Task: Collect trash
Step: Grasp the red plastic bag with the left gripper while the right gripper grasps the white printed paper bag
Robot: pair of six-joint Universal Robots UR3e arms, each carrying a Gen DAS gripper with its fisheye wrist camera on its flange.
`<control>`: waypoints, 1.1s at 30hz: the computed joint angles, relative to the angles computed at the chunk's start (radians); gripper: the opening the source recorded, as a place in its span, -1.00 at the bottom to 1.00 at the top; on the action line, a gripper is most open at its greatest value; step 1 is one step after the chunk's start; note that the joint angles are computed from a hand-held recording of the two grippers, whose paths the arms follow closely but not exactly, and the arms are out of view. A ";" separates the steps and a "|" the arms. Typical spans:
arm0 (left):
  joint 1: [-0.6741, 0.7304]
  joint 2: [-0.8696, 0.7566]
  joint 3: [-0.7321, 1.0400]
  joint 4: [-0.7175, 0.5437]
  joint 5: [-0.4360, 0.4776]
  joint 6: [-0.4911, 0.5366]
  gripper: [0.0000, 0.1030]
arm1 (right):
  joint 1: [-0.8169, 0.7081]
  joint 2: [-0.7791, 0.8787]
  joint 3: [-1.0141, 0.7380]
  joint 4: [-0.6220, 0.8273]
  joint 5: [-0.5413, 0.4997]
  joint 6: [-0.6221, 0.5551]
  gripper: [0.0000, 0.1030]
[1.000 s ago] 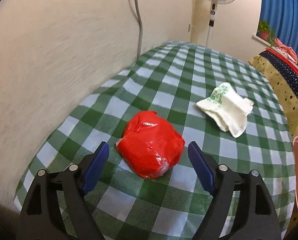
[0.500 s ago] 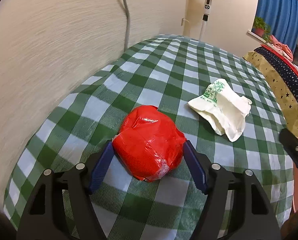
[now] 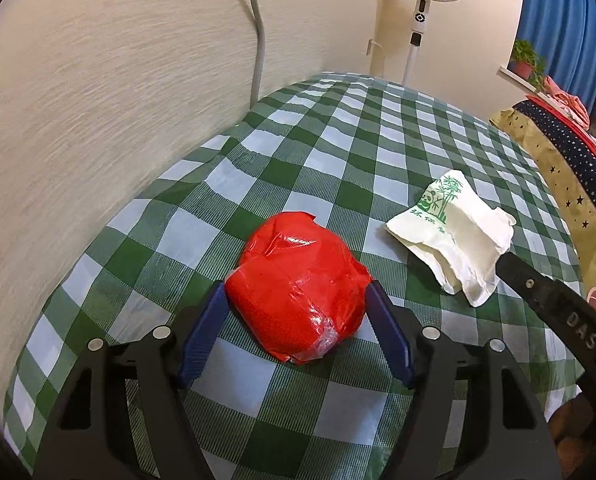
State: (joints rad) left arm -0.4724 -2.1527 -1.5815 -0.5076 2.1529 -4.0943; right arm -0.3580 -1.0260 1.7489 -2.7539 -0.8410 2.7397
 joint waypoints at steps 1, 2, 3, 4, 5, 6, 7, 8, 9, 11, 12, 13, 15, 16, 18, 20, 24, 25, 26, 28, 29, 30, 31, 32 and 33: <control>0.000 -0.001 0.003 -0.001 0.000 0.000 0.33 | 0.008 0.008 -0.015 0.007 -0.006 -0.002 -0.37; 0.002 -0.003 0.004 -0.001 -0.001 0.002 0.33 | 0.014 0.013 -0.027 0.016 -0.010 -0.003 -0.42; 0.002 -0.004 0.006 -0.002 -0.001 0.003 0.33 | 0.020 0.019 -0.039 0.027 -0.016 -0.004 -0.46; 0.002 -0.003 0.006 -0.003 -0.002 0.004 0.32 | 0.027 0.025 -0.053 0.044 -0.025 -0.007 -0.55; 0.004 -0.004 0.007 -0.001 -0.003 0.006 0.32 | 0.033 0.031 -0.064 0.056 -0.031 -0.009 -0.68; 0.004 -0.005 0.006 0.000 -0.003 0.005 0.32 | 0.038 0.035 -0.074 0.068 -0.036 -0.012 -0.76; 0.003 -0.005 0.008 -0.001 -0.003 0.006 0.32 | 0.041 0.036 -0.079 0.078 -0.036 -0.020 -0.80; 0.003 -0.006 0.010 -0.002 -0.003 0.006 0.32 | 0.041 0.034 -0.076 0.076 -0.035 -0.023 -0.80; 0.003 -0.007 0.012 -0.003 -0.004 0.006 0.32 | 0.041 0.029 -0.066 0.063 -0.034 -0.023 -0.80; 0.003 -0.007 0.017 -0.005 -0.007 0.006 0.32 | 0.037 0.014 -0.038 0.032 -0.030 -0.028 -0.83; 0.002 -0.006 0.019 -0.006 -0.008 0.007 0.32 | 0.034 0.003 -0.024 0.024 -0.032 -0.039 -0.83; 0.001 -0.004 0.016 -0.004 -0.009 0.007 0.32 | 0.028 -0.007 -0.015 0.025 -0.029 -0.049 -0.83; -0.005 0.003 0.013 -0.002 -0.005 0.007 0.31 | 0.009 -0.032 0.010 0.020 -0.024 -0.060 -0.84; -0.008 0.004 0.015 -0.003 -0.004 0.008 0.31 | 0.000 -0.042 0.017 0.020 -0.022 -0.061 -0.84; -0.016 0.008 0.019 -0.006 -0.001 0.011 0.31 | -0.025 -0.071 0.036 0.023 -0.016 -0.070 -0.85; -0.027 0.015 0.019 -0.009 0.005 0.011 0.31 | -0.048 -0.096 0.052 0.028 -0.008 -0.079 -0.85; -0.049 0.027 0.030 -0.024 0.019 0.013 0.31 | -0.102 -0.170 0.104 0.046 0.013 -0.107 -0.86; -0.056 0.031 0.032 -0.026 0.023 0.013 0.31 | -0.119 -0.194 0.121 0.054 0.019 -0.120 -0.86; -0.058 0.036 0.031 -0.025 0.023 0.015 0.31 | -0.132 -0.215 0.136 0.062 0.025 -0.131 -0.86; -0.073 0.043 0.035 -0.031 0.031 0.015 0.31 | -0.158 -0.255 0.162 0.079 0.034 -0.156 -0.86; -0.076 0.046 0.035 -0.029 0.032 0.018 0.31 | -0.170 -0.275 0.175 0.087 0.038 -0.167 -0.86; -0.082 0.048 0.038 -0.030 0.034 0.018 0.31 | -0.191 -0.302 0.193 0.103 0.046 -0.186 -0.86; -0.090 0.051 0.041 -0.030 0.037 0.019 0.31 | -0.204 -0.319 0.202 0.114 0.051 -0.198 -0.86; -0.094 0.050 0.043 -0.028 0.039 0.021 0.31 | -0.222 -0.340 0.216 0.126 0.056 -0.214 -0.86; -0.100 0.051 0.046 -0.028 0.042 0.023 0.31 | -0.236 -0.355 0.229 0.133 0.060 -0.227 -0.86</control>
State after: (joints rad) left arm -0.5721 -2.1012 -1.5355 -0.5354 2.1950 -4.0714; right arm -0.5938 -1.3808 1.9775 -2.6212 -0.7811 2.5127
